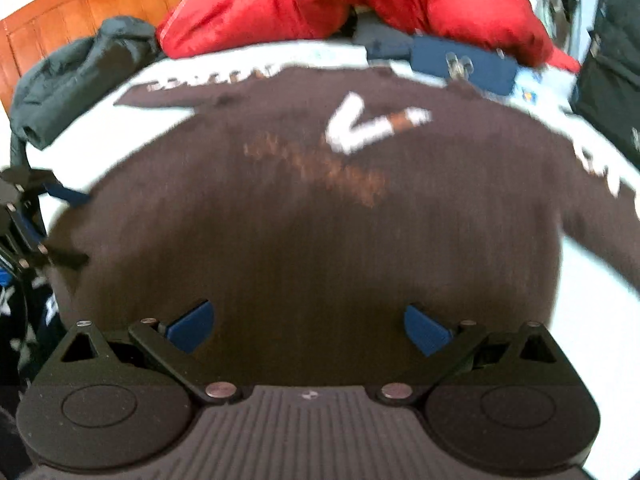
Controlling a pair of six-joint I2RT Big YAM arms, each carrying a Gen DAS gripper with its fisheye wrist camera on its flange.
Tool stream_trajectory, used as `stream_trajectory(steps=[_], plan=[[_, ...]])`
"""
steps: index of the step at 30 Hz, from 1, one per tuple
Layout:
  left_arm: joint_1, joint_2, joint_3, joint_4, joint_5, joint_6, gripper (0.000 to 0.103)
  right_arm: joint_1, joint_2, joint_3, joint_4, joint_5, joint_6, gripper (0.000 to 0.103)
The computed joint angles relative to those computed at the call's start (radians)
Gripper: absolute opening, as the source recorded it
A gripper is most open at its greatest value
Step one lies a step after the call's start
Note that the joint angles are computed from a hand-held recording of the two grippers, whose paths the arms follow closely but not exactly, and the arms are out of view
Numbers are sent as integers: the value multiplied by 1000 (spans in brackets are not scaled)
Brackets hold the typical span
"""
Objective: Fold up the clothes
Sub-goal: 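Bring the right gripper back over the sweater body below the logo, then move the left gripper over to the white-lettered sleeve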
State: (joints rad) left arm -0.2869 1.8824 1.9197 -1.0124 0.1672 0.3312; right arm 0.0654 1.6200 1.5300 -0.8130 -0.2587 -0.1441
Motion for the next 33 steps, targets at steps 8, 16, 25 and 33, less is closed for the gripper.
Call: stream_trajectory(steps=[8,16,25,33], plan=[[-45,4,25,99,85,2,102,35,-111,-153,106,88,15,103],[-78,17,-51,171,114,53,102,87,-117,-201,146,216,74,103],[-59,-20,-114,195,135,90,102,139,-125,-191,79,356,155,103],[-48,-12,-105,188,166,97,102,215,-166,-208,-17,511,207,103]])
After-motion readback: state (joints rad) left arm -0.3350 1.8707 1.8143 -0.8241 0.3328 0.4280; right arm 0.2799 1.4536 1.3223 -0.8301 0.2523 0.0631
